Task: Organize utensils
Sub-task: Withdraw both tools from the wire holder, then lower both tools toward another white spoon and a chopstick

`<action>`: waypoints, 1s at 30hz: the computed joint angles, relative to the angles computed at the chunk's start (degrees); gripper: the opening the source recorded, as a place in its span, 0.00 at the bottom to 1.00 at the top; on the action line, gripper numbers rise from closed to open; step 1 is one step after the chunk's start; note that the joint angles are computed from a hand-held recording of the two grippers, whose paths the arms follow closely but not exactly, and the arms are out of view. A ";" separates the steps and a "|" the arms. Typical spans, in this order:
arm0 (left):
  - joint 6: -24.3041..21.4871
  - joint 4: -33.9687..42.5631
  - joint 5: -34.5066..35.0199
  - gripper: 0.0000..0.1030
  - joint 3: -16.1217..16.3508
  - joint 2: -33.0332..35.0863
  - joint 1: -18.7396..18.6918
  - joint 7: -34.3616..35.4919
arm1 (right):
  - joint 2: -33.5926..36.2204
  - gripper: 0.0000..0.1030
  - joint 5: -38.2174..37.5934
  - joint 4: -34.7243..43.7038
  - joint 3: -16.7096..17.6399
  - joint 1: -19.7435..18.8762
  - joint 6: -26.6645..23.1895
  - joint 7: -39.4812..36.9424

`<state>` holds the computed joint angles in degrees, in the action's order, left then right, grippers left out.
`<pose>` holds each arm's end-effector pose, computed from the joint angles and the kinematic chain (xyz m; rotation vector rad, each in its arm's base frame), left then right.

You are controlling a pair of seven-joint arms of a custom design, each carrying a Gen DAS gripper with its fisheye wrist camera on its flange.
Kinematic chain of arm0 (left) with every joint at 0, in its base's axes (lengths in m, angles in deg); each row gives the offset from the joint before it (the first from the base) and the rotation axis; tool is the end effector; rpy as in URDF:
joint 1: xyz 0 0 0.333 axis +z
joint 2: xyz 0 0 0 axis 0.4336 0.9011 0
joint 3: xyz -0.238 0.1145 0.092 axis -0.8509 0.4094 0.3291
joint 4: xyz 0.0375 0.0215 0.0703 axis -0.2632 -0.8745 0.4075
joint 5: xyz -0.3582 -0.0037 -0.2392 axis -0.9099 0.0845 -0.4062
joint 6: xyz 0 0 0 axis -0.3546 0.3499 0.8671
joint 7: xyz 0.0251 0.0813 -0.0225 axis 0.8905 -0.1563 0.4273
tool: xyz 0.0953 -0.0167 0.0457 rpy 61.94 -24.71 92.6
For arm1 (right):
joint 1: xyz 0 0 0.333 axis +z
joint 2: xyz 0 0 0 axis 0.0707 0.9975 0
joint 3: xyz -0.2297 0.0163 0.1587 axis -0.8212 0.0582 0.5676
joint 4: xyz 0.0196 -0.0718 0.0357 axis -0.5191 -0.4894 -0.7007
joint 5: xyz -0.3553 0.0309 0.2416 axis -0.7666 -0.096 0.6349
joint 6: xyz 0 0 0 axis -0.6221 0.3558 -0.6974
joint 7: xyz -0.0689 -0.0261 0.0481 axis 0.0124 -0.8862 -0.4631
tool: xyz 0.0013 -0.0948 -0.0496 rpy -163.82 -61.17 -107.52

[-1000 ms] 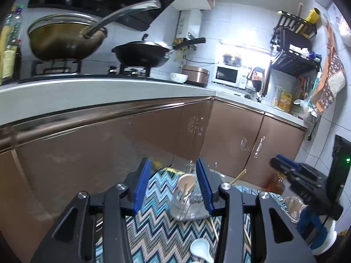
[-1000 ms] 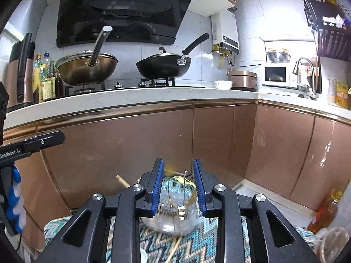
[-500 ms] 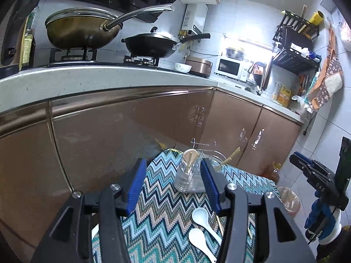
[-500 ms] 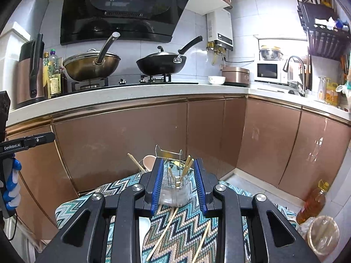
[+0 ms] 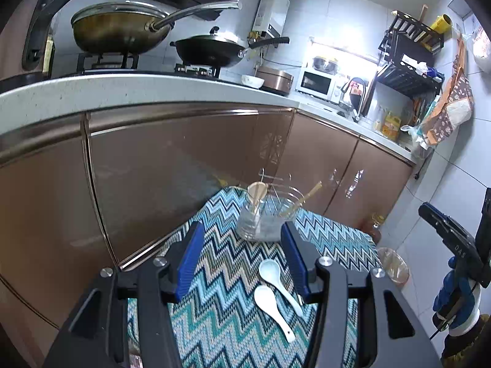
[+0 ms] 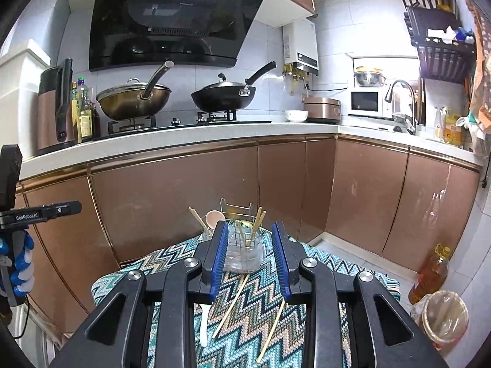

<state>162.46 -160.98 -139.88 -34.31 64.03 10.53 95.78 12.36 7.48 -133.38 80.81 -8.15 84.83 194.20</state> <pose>0.5713 -0.2186 0.5611 -1.2524 2.1349 -1.4457 0.4345 0.1372 0.5759 -1.3393 1.6803 -1.1867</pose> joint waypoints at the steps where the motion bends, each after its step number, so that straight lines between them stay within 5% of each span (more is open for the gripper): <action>1: -0.35 -0.59 -0.07 0.49 0.07 -0.46 0.04 0.08 | -0.58 0.29 0.31 -0.38 -0.20 0.53 -0.51 -0.15; 13: -7.07 -1.34 3.55 0.49 0.51 0.64 1.25 -1.65 | -0.96 0.31 3.95 -2.15 -2.43 4.63 -4.36 -2.47; 30: -18.80 7.33 14.35 0.49 -3.14 13.16 6.08 -10.83 | 5.87 0.31 9.18 -3.41 -8.36 7.14 -4.92 -6.21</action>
<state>143.66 -153.66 -125.53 -37.45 77.20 16.61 84.95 18.23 16.66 -136.78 72.45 -1.01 79.91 187.99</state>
